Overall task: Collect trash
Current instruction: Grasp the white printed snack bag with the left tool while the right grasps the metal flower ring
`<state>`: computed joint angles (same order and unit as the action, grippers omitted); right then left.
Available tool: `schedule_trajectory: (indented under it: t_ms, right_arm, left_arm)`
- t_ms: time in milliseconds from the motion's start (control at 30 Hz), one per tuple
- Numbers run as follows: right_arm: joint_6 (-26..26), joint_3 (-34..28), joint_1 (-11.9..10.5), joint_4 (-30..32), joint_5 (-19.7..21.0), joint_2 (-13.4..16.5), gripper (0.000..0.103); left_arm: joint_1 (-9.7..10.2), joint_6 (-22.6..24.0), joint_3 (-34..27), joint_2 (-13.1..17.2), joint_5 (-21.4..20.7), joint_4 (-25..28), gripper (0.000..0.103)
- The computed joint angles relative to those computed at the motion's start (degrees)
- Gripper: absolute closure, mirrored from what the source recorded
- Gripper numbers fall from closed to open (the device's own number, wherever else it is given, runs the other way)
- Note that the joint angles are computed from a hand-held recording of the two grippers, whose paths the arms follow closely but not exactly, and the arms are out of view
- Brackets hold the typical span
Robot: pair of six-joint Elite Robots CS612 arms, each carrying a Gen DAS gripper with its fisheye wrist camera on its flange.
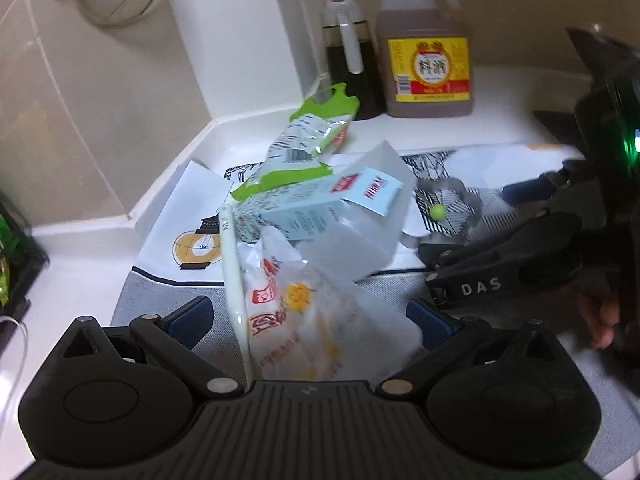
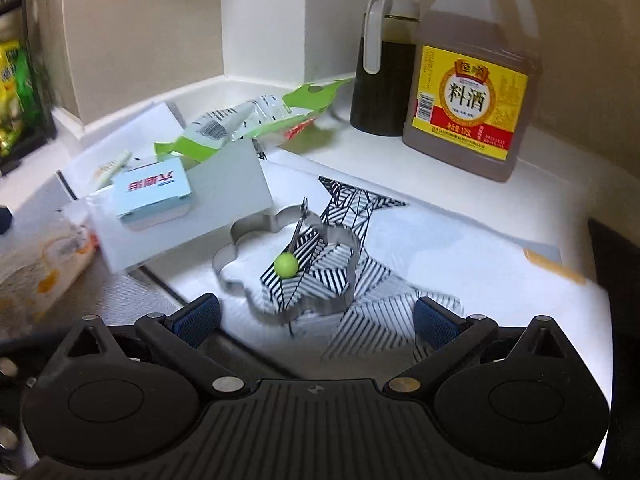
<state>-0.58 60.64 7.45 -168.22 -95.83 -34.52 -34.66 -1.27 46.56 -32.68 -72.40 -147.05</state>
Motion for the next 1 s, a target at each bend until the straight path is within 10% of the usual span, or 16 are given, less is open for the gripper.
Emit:
schedule_trajectory:
  t_ms: [200, 300, 367, 1000]
  right_arm:
    - [-0.11, -2.37, 0.32, -0.93, -0.20, 1.70, 0.000]
    - [-0.86, -0.69, 0.45, -3.38, 0.02, 0.95, 0.023]
    - [-1.50, 0.89, 0.78, -4.35, -1.59, 0.15, 0.023]
    - [3.09, 23.02, 0.06, -20.87, -1.28, -10.71, 0.023]
  left_arm:
    - [0.20, -0.99, 1.05, -0.62, -0.86, -0.98, 0.005]
    - [0.24, -1.32, 2.95, -2.13, -2.84, -0.57, 0.061]
    - [0.08, -3.04, 4.92, -3.33, -2.66, -1.95, 0.067]
    - [-3.27, -6.79, 22.66, -13.06, -5.62, -14.47, 0.068]
